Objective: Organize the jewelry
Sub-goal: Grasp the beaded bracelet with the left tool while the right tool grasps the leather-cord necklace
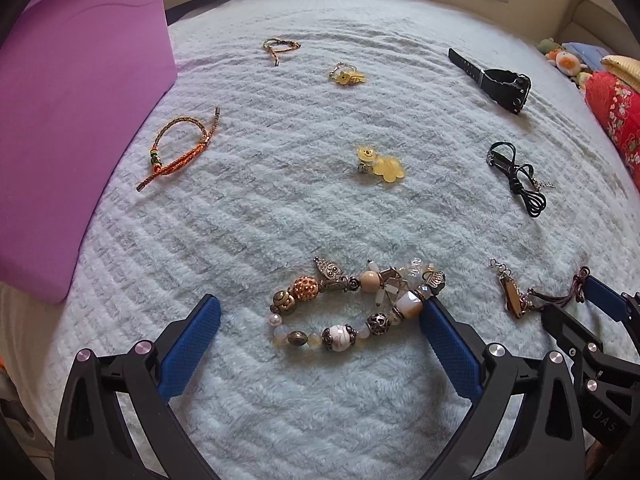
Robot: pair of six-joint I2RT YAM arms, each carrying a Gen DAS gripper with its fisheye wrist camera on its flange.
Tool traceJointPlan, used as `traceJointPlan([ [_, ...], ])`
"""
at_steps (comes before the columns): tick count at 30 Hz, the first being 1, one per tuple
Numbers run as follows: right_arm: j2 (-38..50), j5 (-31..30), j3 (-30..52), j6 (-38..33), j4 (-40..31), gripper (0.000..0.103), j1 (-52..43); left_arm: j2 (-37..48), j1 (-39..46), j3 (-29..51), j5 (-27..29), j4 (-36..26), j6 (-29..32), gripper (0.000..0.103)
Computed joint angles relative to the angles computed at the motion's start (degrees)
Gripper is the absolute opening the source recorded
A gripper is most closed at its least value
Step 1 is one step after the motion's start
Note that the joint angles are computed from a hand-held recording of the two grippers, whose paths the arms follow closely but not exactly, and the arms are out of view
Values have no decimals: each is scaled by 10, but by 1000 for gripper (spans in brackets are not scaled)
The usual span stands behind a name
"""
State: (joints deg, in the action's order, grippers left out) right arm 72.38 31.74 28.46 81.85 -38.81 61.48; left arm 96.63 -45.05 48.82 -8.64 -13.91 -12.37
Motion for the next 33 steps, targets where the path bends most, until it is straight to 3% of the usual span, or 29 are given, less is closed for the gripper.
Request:
traceJointPlan([
  [10,27,13,12,-28,13,66,-13,-1,7,-13,12,38,2,95],
  [13,23,13,12,-28,13,60,-13,-12,9,-19,18,34,4,85],
  [18,28,12,19,-33,13,46,-9,-40,7,-36,24,34,5,54],
  [20,23,9,17,-35,16,42,-10,-45,1,-37,15,28,5,34],
  [22,12,7,14,-35,17,30,-8,-49,4,-36,14,22,4,23],
  [23,1,6,8,-35,23,25,-8,-53,11,-35,24,18,3,20],
  [24,-10,3,3,-29,25,11,-8,-56,18,-36,36,16,2,20],
  [31,-106,6,-36,25,20,2,13,-95,25,-50,50,0,2,19],
  [33,-118,18,-31,50,-3,2,32,-113,25,-56,51,-7,5,11],
])
